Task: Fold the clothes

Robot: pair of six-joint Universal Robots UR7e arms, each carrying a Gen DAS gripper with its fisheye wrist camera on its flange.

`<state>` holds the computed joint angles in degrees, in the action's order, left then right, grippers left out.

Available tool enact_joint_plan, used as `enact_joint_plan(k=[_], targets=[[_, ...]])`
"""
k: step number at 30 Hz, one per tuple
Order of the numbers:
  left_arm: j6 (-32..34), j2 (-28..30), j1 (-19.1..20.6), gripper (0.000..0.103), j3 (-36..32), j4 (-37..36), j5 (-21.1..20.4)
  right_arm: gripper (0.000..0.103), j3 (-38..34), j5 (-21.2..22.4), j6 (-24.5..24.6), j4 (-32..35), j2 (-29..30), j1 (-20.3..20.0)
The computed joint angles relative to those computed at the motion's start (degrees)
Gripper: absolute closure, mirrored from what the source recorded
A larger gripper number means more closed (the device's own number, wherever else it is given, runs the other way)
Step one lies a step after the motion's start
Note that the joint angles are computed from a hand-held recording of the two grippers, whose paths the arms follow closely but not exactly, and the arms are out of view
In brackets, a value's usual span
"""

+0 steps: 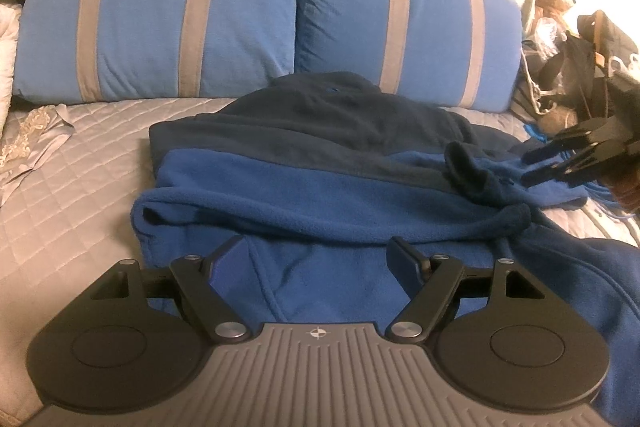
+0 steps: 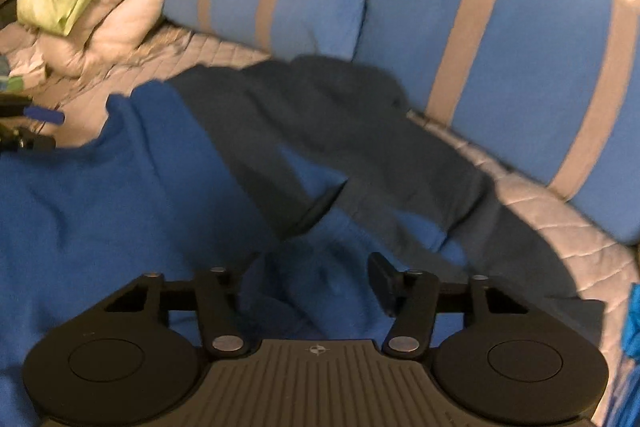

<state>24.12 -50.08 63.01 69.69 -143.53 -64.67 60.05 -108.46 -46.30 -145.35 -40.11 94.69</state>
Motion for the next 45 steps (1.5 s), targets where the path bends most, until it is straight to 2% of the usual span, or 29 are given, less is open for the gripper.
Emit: enact_joint_plan(k=[4, 9, 11, 17, 24, 25, 27, 29, 30, 37, 40, 41, 42, 43, 45], targets=[[-0.3, 0.1, 0.2, 0.027, -0.3, 0.5, -0.5, 0.058, -3.6, 0.0, 0.9, 3.9, 2.4, -0.7], [-0.5, 0.1, 0.2, 0.027, -0.4, 0.6, -0.4, 0.068, -6.0, -2.5, 0.2, 3.4, 4.9, -1.2], [-0.5, 0.1, 0.2, 0.027, -0.4, 0.5, -0.4, 0.094, -6.2, -2.9, 0.9, 5.1, 4.8, -1.2], [-0.5, 0.1, 0.3, 0.027, -0.6, 0.9, -0.6, 0.096, -0.1, -2.6, -3.0, 5.1, 0.4, -0.4], [-0.5, 0.1, 0.2, 0.027, -0.6, 0.9, -0.6, 0.094, 6.2, -4.7, -8.9, 2.4, -2.7, 0.5], [-0.4, 0.1, 0.2, 0.027, -0.6, 0.9, -0.5, 0.092, 6.2, -4.4, -9.0, 2.6, -2.9, 0.5], [-0.4, 0.1, 0.2, 0.027, -0.6, 0.8, -0.4, 0.08, 6.6, -3.6, -9.9, 0.8, -3.1, 0.5], [-0.3, 0.2, 0.2, 0.027, -0.6, 0.8, -0.4, 0.059, 6.6, -3.9, -11.7, -0.9, -2.7, 0.7], [-0.4, 0.2, 0.2, 0.027, -0.6, 0.8, -0.3, 0.058, 6.7, -4.3, -12.8, -2.3, -2.3, 0.8], [-0.6, 0.2, 0.2, 0.027, -0.6, 0.6, -0.1, 0.058, 2.9, -6.8, -15.7, -1.9, 1.2, 1.1], [-0.9, 0.2, 0.2, 0.027, -0.4, 0.4, 0.2, 0.061, 1.6, -9.0, -17.1, -2.9, 2.8, 1.2], [-1.1, 0.2, 0.2, 0.027, -0.5, 0.6, 0.3, 0.071, 1.5, -9.3, -16.9, -3.1, 3.0, 1.2], [-1.4, 0.2, 0.2, 0.027, -0.6, 0.9, 0.4, 0.076, 1.5, -9.4, -16.6, -3.6, 3.2, 1.2], [-2.0, 0.3, 0.3, 0.027, -1.0, 1.7, 0.2, 0.087, 2.1, -9.7, -17.0, -5.7, 3.3, 1.3], [-3.0, 0.5, 0.6, 0.027, -2.4, 4.4, -1.0, 0.091, 4.0, -10.3, -18.8, -11.3, 3.2, 1.6]])
